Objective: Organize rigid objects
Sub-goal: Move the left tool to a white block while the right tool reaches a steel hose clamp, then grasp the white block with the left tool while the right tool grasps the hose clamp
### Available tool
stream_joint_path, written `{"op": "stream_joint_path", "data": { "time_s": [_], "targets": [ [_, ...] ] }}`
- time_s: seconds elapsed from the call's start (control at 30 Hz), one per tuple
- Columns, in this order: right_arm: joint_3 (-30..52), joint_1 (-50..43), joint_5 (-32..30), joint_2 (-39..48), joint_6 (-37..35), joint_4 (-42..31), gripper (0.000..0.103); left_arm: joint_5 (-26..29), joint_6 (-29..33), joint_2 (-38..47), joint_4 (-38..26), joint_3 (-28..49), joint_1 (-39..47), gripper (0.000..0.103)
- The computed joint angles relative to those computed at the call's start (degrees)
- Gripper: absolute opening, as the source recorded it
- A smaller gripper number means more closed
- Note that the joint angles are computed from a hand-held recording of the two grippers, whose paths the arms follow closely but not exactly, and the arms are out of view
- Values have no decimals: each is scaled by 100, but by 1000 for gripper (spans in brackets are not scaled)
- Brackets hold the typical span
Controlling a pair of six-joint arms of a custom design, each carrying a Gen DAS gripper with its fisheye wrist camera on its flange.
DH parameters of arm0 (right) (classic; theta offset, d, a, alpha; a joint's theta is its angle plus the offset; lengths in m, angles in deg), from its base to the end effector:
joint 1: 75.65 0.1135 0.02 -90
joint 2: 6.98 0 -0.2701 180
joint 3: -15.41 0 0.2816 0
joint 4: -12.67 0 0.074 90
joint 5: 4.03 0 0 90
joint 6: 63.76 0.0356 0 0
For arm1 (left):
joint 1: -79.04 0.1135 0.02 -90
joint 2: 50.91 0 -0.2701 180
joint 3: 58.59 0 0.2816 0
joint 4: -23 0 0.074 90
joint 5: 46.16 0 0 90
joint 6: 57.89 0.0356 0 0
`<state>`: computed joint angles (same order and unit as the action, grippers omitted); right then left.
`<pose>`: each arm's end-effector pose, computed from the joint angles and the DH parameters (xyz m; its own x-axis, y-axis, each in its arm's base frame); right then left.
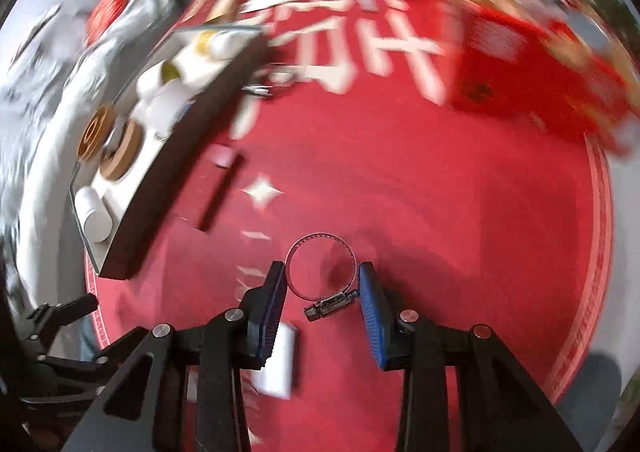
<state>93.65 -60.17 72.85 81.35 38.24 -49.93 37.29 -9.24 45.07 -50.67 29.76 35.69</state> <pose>0.3079 0.0937 0.2304 -0.9675 -0.0579 -0.2460 -0.1266 0.9534 0.2738 0.2528 -0.2330 0.2366 -0.9819 0.0243 -0.1880 0.0276 0.9995 -0.0153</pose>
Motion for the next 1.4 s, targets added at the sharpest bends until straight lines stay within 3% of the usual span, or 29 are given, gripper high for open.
{"op": "stream_joint_path", "data": {
  "time_s": [0.1,0.27,0.43,0.47,0.67,0.83,0.93,1.03,1.13,1.2,1.23,1.27,1.4],
  "targets": [
    [-471,-377,-46,-489,-67,-130,38,15,296,108,-101,104,-363,103],
    [-1201,-834,-286,-1112,-155,-216,38,185,-295,387,-397,235,-553,103],
    [-1342,-737,-324,-1311,-156,-254,38,229,-686,839,-329,407,-531,103],
    [-1347,-679,-293,-1323,-136,-218,38,177,-726,1022,-550,559,-552,103],
    [-1408,-546,-337,-1511,-108,-206,38,530,-873,1143,-373,538,-310,103],
    [-1445,-487,-386,-1613,-65,-218,38,477,-835,987,-314,371,-291,103],
    [-1450,-500,-399,-1678,-53,-237,38,507,-794,552,-297,-155,-591,103],
    [-1476,-543,-448,-1717,-63,-269,38,529,-196,635,-204,-73,-747,102],
    [-1496,-557,-477,-1722,-48,-277,38,466,28,641,-155,-10,-888,92],
    [-1489,-541,-477,-1747,-37,-290,38,318,78,533,-93,3,-984,66],
    [-1487,-530,-476,-1777,-34,-292,38,259,135,495,-88,36,-1026,32],
    [-1484,-524,-477,-1808,-29,-296,38,305,183,486,-95,54,-1025,24],
    [-1466,-479,-463,-1923,-8,-319,38,450,-7,304,86,-131,-985,25]
  ]
}}
